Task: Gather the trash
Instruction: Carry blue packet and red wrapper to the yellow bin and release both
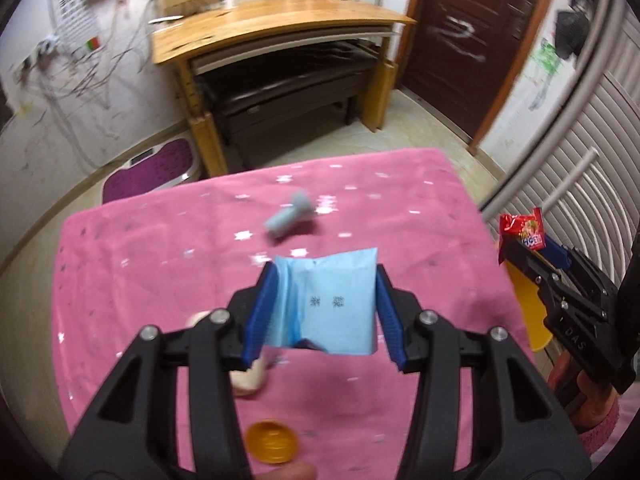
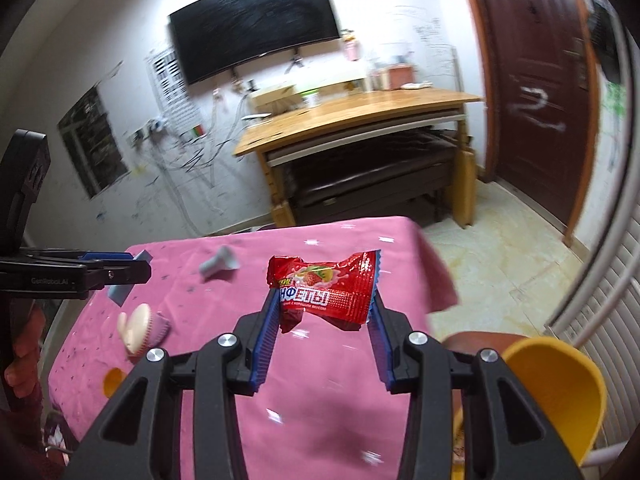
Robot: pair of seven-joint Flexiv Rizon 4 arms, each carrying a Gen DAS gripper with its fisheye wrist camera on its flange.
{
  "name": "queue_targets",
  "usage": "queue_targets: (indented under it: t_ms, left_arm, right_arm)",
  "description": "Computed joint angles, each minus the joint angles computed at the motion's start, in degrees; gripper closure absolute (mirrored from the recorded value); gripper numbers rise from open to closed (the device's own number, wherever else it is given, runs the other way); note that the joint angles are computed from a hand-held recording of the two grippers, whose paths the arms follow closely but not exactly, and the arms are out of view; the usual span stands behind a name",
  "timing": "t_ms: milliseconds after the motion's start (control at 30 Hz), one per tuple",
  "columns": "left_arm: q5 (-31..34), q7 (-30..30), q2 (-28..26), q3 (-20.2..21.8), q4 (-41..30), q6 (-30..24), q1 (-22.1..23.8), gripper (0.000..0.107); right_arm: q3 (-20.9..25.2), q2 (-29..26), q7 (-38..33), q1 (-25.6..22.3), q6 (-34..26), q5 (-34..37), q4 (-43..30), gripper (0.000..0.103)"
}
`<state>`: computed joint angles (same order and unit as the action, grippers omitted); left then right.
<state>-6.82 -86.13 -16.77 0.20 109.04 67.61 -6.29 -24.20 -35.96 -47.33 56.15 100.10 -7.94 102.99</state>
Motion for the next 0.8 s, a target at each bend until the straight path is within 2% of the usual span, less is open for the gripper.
queue_targets:
  t_ms: [167, 367, 800]
  left_arm:
    - [0.4, 1.2, -2.8, -2.9, -4.0, -1.2, -3.1, 0.061]
    - [1.4, 2.1, -6.9, -4.4, -9.1, -3.5, -7.5, 0.061]
    - [3.5, 1.4, -15.0, -5.0, -19.1, -10.0, -14.7, 0.061]
  right_arm:
    - [-6.9, 2.2, 0.1, 4.5, 3.0, 5.2, 8.1, 0.067]
    - [-10.4, 3.7, -2.3, 6.8, 5.1, 12.1, 14.8, 0.066]
    - [-3.2, 3.9, -6.8, -1.5, 10.3, 22.5, 20.6, 0.066]
